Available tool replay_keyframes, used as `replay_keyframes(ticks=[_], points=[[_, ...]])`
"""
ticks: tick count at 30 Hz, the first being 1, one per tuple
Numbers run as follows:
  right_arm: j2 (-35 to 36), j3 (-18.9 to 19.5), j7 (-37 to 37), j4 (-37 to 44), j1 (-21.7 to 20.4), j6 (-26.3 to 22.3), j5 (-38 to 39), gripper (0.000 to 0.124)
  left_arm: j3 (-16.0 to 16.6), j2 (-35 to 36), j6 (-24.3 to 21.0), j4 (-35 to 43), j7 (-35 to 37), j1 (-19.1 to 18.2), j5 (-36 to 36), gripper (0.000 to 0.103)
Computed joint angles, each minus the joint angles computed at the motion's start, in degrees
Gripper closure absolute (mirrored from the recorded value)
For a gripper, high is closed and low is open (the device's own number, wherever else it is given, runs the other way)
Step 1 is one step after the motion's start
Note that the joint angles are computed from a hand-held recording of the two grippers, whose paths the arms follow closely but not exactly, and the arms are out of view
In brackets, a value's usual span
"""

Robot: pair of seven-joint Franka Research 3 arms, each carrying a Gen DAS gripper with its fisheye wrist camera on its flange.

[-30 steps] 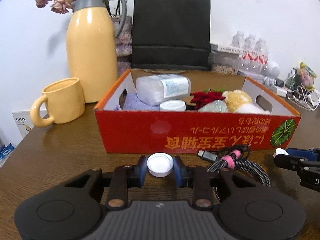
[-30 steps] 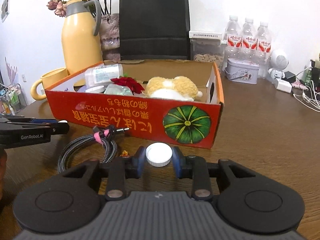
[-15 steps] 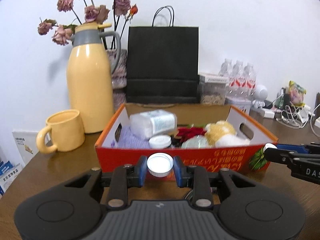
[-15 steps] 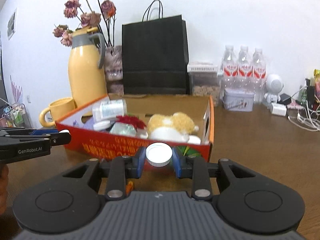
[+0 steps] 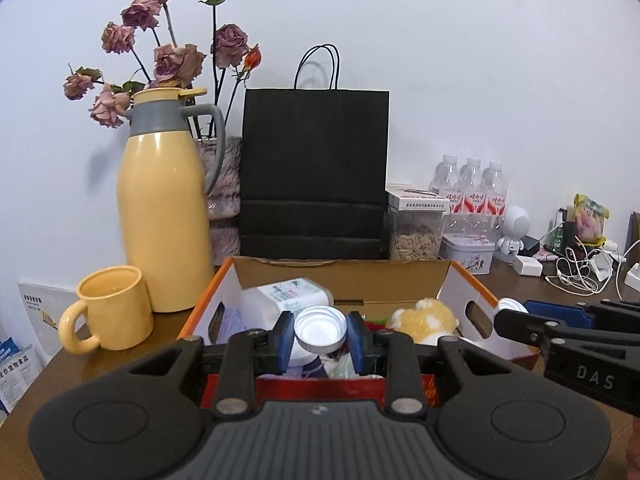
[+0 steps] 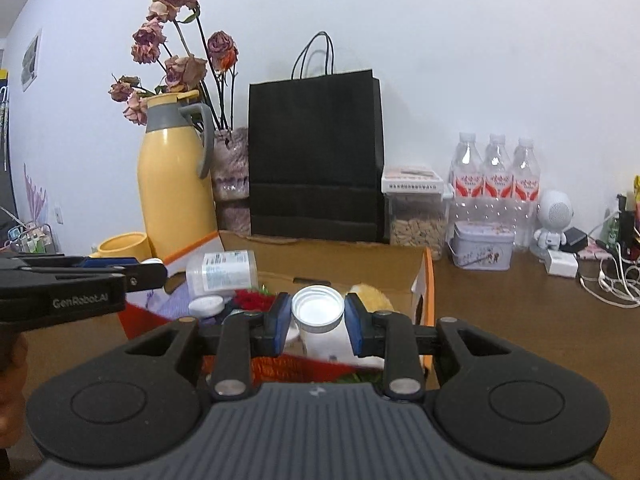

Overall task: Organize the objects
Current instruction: 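Carry both white caps into the box and open both grippers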

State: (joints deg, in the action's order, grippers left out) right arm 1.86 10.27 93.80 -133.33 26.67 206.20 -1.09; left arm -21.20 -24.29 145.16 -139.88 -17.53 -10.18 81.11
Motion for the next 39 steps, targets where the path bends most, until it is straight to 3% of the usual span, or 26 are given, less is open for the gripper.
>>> replay_keyframes(ticks=[17, 39], points=[[7.2, 0.9, -5.5, 8.3, 0.4, 0.0, 5.3, 0.094, 2.2, 8.4, -2.7, 7.5, -2.2, 0.3, 4.0, 0.076], [16.5, 2.0, -12.7, 19.1, 0.1, -3.3, 9.8, 0.094, 6.7, 15.8, 0.1, 13.2, -3.7, 0.9, 13.4, 0.076]])
